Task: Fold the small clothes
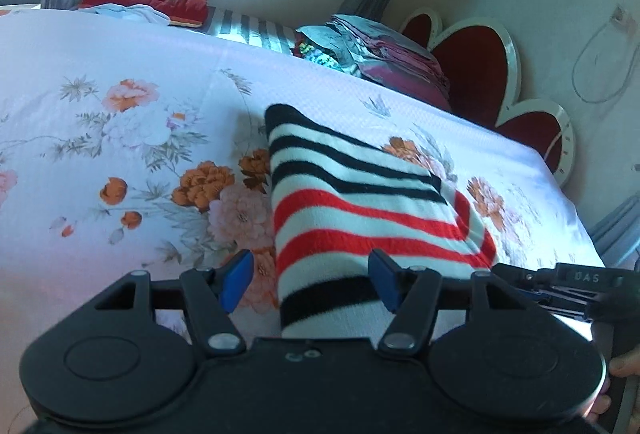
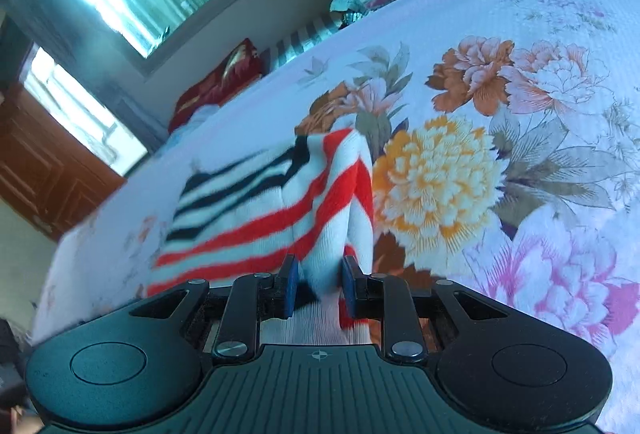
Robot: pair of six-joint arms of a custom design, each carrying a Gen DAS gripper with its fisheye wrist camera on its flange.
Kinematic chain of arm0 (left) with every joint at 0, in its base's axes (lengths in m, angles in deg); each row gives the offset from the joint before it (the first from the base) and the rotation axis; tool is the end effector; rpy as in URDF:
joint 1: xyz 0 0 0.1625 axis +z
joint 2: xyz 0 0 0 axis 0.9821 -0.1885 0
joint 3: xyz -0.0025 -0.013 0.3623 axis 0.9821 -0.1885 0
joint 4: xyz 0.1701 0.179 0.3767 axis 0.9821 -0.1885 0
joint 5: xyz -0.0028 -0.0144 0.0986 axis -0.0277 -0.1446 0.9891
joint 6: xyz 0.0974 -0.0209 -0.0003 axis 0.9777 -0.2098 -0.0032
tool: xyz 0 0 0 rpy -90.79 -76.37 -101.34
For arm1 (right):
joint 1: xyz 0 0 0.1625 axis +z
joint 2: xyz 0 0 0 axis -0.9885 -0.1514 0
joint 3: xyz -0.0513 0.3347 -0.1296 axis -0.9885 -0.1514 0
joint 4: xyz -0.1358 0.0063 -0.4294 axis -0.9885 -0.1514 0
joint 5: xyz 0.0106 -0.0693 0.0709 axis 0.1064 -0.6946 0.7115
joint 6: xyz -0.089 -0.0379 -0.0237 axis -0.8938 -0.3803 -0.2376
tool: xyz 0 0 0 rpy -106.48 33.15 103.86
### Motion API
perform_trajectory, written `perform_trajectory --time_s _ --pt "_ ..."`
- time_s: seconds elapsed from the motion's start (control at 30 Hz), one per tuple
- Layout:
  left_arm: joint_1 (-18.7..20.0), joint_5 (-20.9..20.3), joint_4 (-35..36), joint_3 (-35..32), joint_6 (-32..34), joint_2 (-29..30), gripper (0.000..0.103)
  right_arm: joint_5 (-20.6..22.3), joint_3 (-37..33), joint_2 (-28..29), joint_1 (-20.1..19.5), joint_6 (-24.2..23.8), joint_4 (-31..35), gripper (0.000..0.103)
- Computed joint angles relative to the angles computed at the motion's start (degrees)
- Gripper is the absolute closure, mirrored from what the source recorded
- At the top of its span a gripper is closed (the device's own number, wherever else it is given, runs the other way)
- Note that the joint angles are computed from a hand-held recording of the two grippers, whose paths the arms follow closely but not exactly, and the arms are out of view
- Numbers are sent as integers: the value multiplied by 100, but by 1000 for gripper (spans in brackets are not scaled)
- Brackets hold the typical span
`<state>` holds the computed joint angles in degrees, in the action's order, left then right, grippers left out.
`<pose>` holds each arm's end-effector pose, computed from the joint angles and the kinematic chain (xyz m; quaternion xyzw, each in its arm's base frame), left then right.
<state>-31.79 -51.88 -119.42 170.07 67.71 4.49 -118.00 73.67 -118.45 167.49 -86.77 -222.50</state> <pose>-0.1351 -0.4315 0.1403 0.1337 0.9168 -0.3412 0.1589 0.0914 -0.4211 0.2293 0.0215 -0.9315 0.3466 0.1082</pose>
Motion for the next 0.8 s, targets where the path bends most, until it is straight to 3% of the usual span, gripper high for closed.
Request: perform_trajectory --time_s 0.13,0.3,0.43,0.63,0.8 --pt "-60 103 -195 52 316 157 48 -505 14 303 129 -315 -477 80" --pt "-268 343 -109 115 379 91 50 -771 45 413 259 -453 -732 80" --pt "-477 368 249 354 197 -349 34 -570 264 -172 303 -270 -215 80" --pt "-541 102 930 639 -215 -831 37 -551 786 -1000 296 -159 85 79" --pt "-293 -306 891 734 -438 -924 44 -697 1063 -1390 289 -19 337 77"
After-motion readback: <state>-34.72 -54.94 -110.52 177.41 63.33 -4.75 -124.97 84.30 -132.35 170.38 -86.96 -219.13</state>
